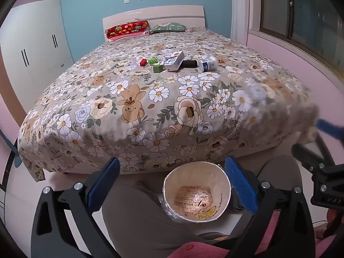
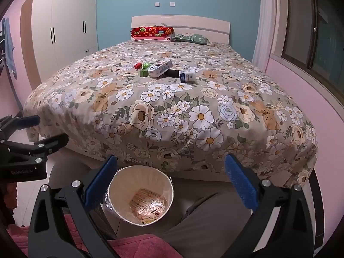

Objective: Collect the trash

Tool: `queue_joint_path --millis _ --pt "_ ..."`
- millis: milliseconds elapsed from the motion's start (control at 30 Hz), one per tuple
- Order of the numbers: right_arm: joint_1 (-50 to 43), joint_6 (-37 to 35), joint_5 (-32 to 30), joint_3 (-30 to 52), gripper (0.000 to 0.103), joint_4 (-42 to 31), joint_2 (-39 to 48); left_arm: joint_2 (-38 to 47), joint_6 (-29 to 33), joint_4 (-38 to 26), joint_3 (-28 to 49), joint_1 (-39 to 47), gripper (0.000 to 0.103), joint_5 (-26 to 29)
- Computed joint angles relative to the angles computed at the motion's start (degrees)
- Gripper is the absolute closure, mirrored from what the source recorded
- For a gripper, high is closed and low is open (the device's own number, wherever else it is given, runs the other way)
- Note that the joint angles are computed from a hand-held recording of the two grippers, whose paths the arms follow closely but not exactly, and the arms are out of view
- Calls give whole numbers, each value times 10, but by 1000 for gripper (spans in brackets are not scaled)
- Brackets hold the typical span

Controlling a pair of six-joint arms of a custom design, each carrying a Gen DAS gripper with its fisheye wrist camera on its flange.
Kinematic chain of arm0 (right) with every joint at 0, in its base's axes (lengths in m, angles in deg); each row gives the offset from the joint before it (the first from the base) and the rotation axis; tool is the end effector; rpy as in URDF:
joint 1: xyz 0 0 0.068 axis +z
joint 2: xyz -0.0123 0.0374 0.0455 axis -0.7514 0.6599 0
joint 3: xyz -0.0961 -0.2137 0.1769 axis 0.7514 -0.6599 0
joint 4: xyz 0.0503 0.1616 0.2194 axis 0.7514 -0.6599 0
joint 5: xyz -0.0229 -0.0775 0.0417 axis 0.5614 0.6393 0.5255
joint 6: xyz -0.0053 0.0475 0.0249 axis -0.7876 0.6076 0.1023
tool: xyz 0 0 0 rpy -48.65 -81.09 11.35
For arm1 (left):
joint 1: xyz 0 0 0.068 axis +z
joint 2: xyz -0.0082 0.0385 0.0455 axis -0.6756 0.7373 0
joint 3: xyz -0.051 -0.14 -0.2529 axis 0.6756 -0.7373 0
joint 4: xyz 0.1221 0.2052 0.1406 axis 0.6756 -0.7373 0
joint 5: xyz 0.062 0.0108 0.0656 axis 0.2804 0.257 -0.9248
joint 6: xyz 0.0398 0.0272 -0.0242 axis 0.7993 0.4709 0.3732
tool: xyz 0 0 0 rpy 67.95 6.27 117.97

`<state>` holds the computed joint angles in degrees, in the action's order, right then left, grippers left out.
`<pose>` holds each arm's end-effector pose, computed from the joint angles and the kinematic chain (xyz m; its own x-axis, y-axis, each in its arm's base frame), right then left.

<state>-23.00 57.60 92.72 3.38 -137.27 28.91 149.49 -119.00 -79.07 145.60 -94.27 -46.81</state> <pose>0.2060 0.0926 0.4363 -0.6228 -0.1816 -0.7610 -0.2483 0.9683 -0.0279 0.1980 -0.2177 0.4336 -0.7092 0.0515 -0.7031 0.0028 0.9975 0.0702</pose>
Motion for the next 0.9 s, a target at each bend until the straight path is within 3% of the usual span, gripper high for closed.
queue_joint_path --millis 900 --pt "-5 -6 -2 11 5 -4 -2 -2 16 -9 25 13 4 6"
